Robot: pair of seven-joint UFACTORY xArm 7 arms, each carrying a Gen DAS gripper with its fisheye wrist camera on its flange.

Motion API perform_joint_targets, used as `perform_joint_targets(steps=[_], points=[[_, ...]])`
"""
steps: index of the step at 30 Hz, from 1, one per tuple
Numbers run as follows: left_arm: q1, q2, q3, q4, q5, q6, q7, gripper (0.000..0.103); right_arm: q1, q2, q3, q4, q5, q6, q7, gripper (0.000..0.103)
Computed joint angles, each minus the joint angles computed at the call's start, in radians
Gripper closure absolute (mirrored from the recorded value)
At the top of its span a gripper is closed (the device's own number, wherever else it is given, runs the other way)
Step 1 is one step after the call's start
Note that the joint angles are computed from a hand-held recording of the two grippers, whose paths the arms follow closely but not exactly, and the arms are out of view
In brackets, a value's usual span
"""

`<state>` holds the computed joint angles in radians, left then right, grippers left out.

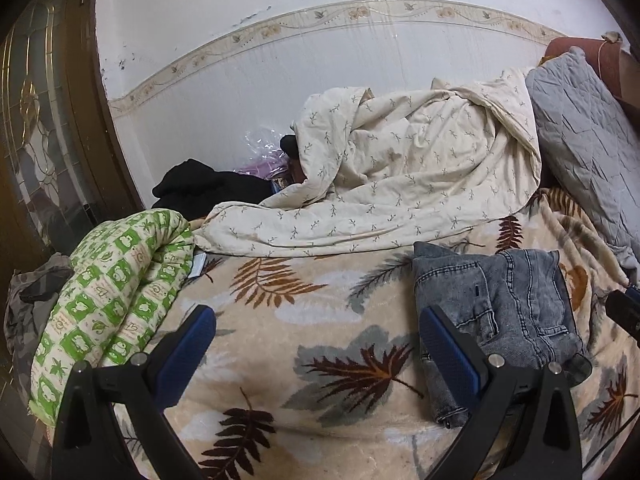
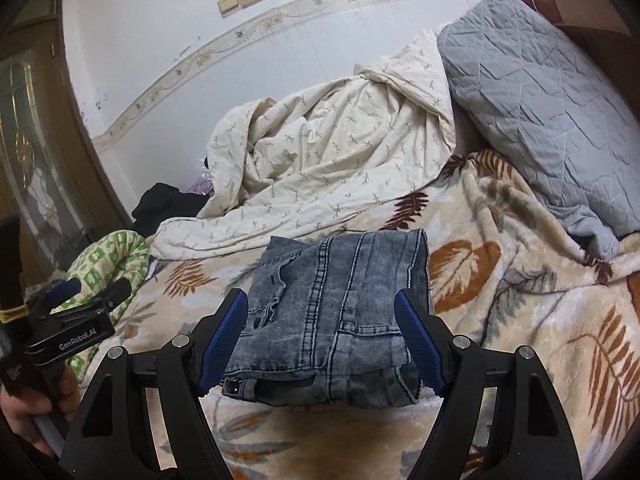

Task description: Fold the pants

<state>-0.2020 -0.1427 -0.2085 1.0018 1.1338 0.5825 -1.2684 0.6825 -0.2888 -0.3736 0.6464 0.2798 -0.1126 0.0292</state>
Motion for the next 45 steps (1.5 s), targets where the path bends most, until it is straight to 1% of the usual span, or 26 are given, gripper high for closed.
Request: perform_joint_targets(steps=[2, 9, 15, 17, 19, 28, 29, 40, 43, 45], points=[[0.001, -0.005, -0.001, -0.001, 0.007, 0.000, -0.007, 0.000, -0.020, 0.001, 0.018, 0.000, -0.006, 0.001, 0.001, 0.027], [0.008, -0.014, 0.002, -0.003, -0.003, -0.007, -0.006, 0.000, -0.018, 0.009, 0.018, 0.007, -0.004, 0.011, -0.006, 0.027], [0.018, -0.033, -0.005, -0.010, 0.006, -0.024, -0.022, 0.000, -0.069, 0.016, 0.074, 0.005, -0.013, 0.004, -0.012, 0.027], [0.021, -0.038, -0.009, -0.011, 0.008, -0.025, -0.025, 0.000, -0.071, 0.017, 0.077, 0.005, -0.017, 0.005, -0.013, 0.027], [0.024, -0.043, -0.012, -0.014, 0.008, -0.032, -0.026, 0.000, -0.056, 0.017, 0.063, 0.006, -0.018, 0.003, -0.019, 0.027], [0.030, -0.042, -0.019, -0.017, 0.010, -0.035, -0.027, 0.000, -0.070, 0.024, 0.083, 0.005, -0.036, 0.001, -0.019, 0.027], [0.031, -0.041, -0.018, -0.018, 0.009, -0.036, -0.027, 0.000, -0.084, 0.024, 0.098, 0.003, -0.039, 0.000, -0.015, 0.027], [0.037, -0.039, -0.013, -0.026, 0.010, -0.046, -0.036, 0.000, -0.118, 0.041, 0.141, 0.006, -0.063, 0.000, -0.013, 0.027], [0.037, -0.036, -0.011, -0.028, 0.003, -0.050, -0.030, 0.000, -0.150, 0.043, 0.174, 0.004, -0.076, -0.003, -0.008, 0.027], [0.037, -0.032, -0.008, -0.028, -0.003, -0.054, -0.024, 0.000, -0.156, 0.045, 0.180, 0.004, -0.083, -0.003, -0.006, 0.027]])
